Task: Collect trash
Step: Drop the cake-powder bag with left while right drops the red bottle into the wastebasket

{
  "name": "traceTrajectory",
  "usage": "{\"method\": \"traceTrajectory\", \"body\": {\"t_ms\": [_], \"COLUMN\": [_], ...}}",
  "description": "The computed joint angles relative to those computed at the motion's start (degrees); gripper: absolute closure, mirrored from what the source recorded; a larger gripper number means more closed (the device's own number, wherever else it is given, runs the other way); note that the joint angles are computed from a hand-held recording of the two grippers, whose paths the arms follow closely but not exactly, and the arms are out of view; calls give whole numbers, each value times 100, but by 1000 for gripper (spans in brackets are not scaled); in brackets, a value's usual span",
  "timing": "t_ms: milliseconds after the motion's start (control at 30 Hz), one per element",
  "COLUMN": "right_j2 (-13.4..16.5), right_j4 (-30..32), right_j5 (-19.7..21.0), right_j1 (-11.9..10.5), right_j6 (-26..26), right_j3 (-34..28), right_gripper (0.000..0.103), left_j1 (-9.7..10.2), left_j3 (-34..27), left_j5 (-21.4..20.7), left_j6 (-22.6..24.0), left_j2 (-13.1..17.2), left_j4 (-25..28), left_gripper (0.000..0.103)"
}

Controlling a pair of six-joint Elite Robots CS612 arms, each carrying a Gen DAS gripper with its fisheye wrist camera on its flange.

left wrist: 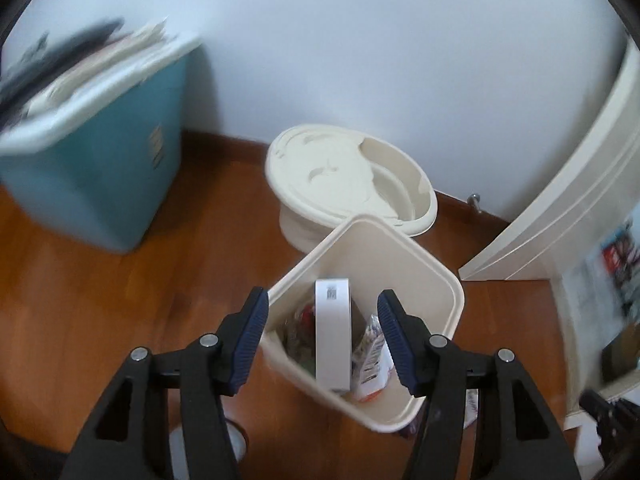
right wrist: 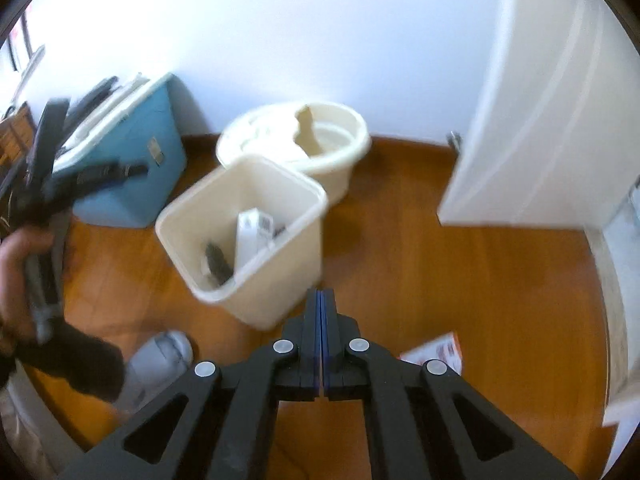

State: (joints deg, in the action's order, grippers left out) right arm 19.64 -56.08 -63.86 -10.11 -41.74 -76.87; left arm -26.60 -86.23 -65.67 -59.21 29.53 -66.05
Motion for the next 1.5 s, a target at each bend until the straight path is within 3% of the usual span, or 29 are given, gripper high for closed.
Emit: {"method": "traceTrajectory", "body": {"t_ms": [100, 167, 300, 333, 433, 467, 600, 767, 800, 833, 867, 933, 1033, 1133, 1233, 1300, 1400, 1500], "right_j2": [-99, -206, -210, -186, 146, 308, 815, 1139, 1156, 1185, 1219, 1117, 1001, 809, 319, -70, -530, -828], "right_j4": [-250, -266, -251, -85, 119, 82, 1, -306, -306, -313, -370, -219, 153, 75, -313, -368, -512, -370], "right_j5": [63, 65, -536, -658, -1441, -1653, -2320, -2778, -2866, -2959, -2963, -2710, -2440, -2163, -1883, -1445, -897, -1003], "right_j1": [165, 231, 293, 292, 366, 392, 489, 551, 568, 584, 581, 536, 475, 384, 328, 345, 574, 918], "right_j6": [-32, -35, -331, -504, -1033, -1111, -1239, -1138, -1164, -1192, -1170, -725, -646, -442, -144, -54, -161, -121], "right_j3": [99, 271, 594, 651, 837, 838, 1029, 1322, 1389, 1430, 1444, 1596, 1510, 1289, 1279, 1443, 1708, 2269], "right_gripper": [103, 103, 98, 87, 33, 29, 29, 30, 34, 60, 71, 72, 72, 72, 72, 71, 71, 69], "left_j1": [43, 53, -6, -16, -50, -59, -82, -71, -73, -66, -54, -29, -24, -43, -52, -63, -35, -26], "left_j3": [-93, -71, -193, -195, -167, -152, -69, 27, 41, 54, 63, 62, 34, -18, -150, -229, -321, -396], "left_j5": [26, -25, 126, 145, 258, 298, 361, 252, 267, 238, 194, 109, 120, 188, 267, 369, 304, 322], "left_j6": [-221, -107, 19, 105, 323, 339, 553, 541, 569, 565, 522, 362, 247, 270, 181, 125, -136, -258], "left_j2": [24, 15, 6, 11, 23, 33, 83, 125, 134, 139, 139, 135, 100, 31, 14, 0, -33, -40], "left_j4": [123, -21, -203, -313, -529, -600, -803, -709, -653, -571, -508, -426, -419, -502, -549, -480, -220, -103], "left_gripper": [47, 47, 47, 47, 43, 41, 36, 36, 36, 36, 36, 36, 36, 36, 36, 36, 36, 36]}}
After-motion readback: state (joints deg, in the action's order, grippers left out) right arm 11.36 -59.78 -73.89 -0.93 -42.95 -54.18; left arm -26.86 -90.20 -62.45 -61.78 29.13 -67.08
